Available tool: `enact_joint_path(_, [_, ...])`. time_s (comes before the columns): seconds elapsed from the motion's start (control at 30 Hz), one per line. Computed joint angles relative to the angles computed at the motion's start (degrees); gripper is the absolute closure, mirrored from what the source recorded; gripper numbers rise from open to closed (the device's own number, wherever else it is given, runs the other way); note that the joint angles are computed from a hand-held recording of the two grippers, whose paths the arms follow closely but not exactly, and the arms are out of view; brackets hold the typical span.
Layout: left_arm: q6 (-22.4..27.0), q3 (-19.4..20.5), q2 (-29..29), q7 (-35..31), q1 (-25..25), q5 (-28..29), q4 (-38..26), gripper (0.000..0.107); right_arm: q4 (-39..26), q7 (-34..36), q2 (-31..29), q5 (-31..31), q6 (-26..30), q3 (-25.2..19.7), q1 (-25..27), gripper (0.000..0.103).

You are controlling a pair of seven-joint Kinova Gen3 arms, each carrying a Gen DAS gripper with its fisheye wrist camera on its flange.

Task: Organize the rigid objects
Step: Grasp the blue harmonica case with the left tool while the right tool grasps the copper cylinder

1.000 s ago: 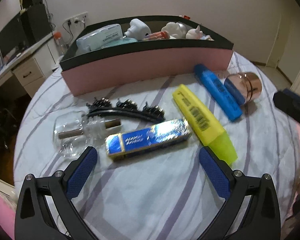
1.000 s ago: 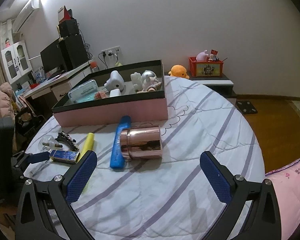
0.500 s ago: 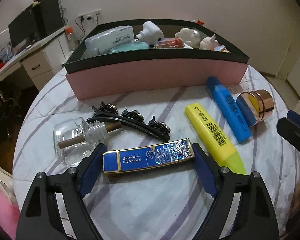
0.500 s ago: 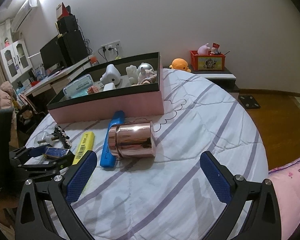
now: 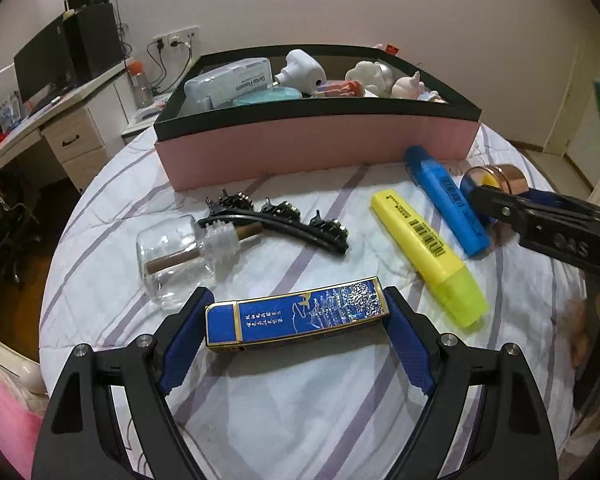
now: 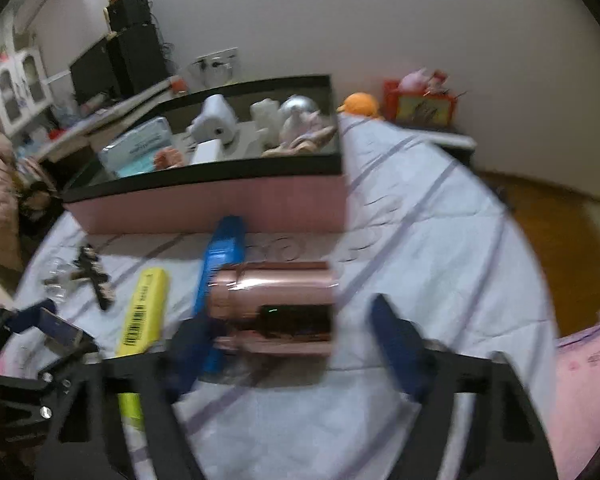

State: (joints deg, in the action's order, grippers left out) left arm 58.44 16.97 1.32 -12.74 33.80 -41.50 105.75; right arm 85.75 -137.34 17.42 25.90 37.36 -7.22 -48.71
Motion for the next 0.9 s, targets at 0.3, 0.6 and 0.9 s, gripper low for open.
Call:
enact_joint_path(0.3, [-2.01,0.75,-2.86,-2.47,-1.10,3.04,2.44,0.022,0.65,1.87,-1.67,0.13,4.36,-0.67,-0.83,0.047])
enact_joint_path(0.6, [-3.22,3.50,-4.35,1.63,-2.57,2.56,4.77,0.016,5.07,-5.70,-4.71,6.55,7.71,-3.42,-2.63,0.047])
enact_joint_path(0.9, [1.08,3.82,-1.76,9.09,0.80,-2.69,4.36,0.023,5.01,-6.47,-3.96,7.11,5.40,-3.47,-1.64,0.047])
